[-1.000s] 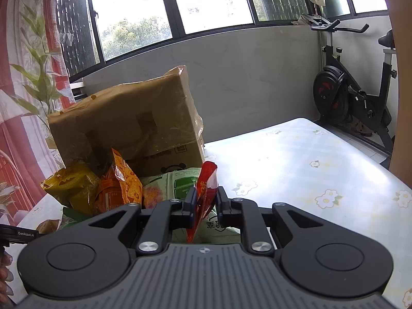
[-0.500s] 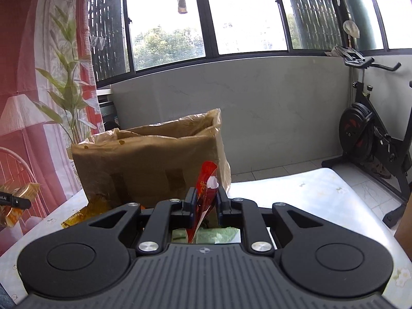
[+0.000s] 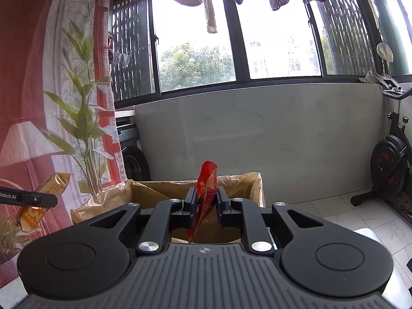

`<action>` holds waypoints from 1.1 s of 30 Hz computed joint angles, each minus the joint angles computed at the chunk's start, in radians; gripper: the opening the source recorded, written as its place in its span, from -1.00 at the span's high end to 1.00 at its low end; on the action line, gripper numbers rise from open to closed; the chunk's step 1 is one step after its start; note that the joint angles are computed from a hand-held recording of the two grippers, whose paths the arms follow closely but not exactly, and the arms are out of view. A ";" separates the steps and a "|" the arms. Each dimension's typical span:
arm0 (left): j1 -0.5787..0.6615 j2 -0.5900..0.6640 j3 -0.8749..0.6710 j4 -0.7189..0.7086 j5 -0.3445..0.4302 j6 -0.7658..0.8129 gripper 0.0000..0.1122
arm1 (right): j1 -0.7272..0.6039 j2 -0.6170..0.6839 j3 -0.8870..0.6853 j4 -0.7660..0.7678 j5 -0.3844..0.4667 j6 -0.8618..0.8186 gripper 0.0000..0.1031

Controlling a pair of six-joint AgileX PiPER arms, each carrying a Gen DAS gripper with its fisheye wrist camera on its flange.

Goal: Organize snacks
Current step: 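Carry the bar and red packet over the box and open both tools, then grasp the yellow chip bag with the left tool while right tool grasps orange bag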

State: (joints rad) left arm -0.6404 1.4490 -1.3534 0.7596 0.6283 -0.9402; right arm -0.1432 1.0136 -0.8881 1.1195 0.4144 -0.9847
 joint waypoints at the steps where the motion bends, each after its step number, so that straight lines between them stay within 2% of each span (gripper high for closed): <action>1: 0.009 0.037 -0.044 -0.028 -0.011 0.030 0.32 | 0.010 0.039 -0.026 -0.010 -0.003 0.016 0.68; 3: 0.037 0.126 -0.150 -0.141 -0.020 0.138 0.32 | 0.036 0.119 -0.085 -0.074 -0.010 0.092 0.68; 7: 0.064 0.301 -0.355 -0.244 0.045 0.245 0.32 | 0.104 0.251 -0.198 -0.340 -0.020 0.379 0.68; 9: 0.080 0.362 -0.412 -0.283 0.060 0.275 0.30 | 0.117 0.288 -0.231 -0.415 -0.007 0.468 0.67; 10: 0.084 0.378 -0.423 -0.287 0.055 0.270 0.21 | 0.123 0.301 -0.243 -0.448 -0.002 0.502 0.65; 11: 0.089 0.391 -0.433 -0.291 0.049 0.260 0.00 | 0.132 0.308 -0.251 -0.505 -0.004 0.560 0.64; 12: 0.089 0.391 -0.422 -0.271 0.036 0.231 -0.10 | 0.133 0.311 -0.254 -0.527 0.000 0.582 0.57; 13: 0.085 0.380 -0.400 -0.237 0.026 0.194 -0.17 | 0.130 0.310 -0.256 -0.551 0.008 0.611 0.33; 14: 0.078 0.374 -0.389 -0.208 0.028 0.170 -0.17 | 0.127 0.304 -0.252 -0.556 0.011 0.625 0.23; 16: 0.076 0.338 -0.350 -0.202 0.020 0.181 -0.18 | 0.109 0.287 -0.240 -0.523 0.025 0.596 -0.05; 25: 0.030 0.106 -0.102 -0.072 0.034 0.094 -0.19 | -0.040 0.081 -0.075 -0.168 0.139 0.233 -0.06; 28: 0.031 0.012 -0.005 -0.060 0.025 0.071 -0.20 | -0.075 -0.003 -0.015 -0.129 0.178 0.180 -0.06; 33: -0.027 -0.130 0.165 0.042 0.042 -0.091 -0.22 | -0.137 -0.130 0.092 -0.070 0.255 0.107 -0.06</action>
State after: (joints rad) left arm -0.6676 1.3189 -1.1886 0.8014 0.6703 -1.0313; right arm -0.2801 0.8841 -0.7957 1.0491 0.6697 -0.8781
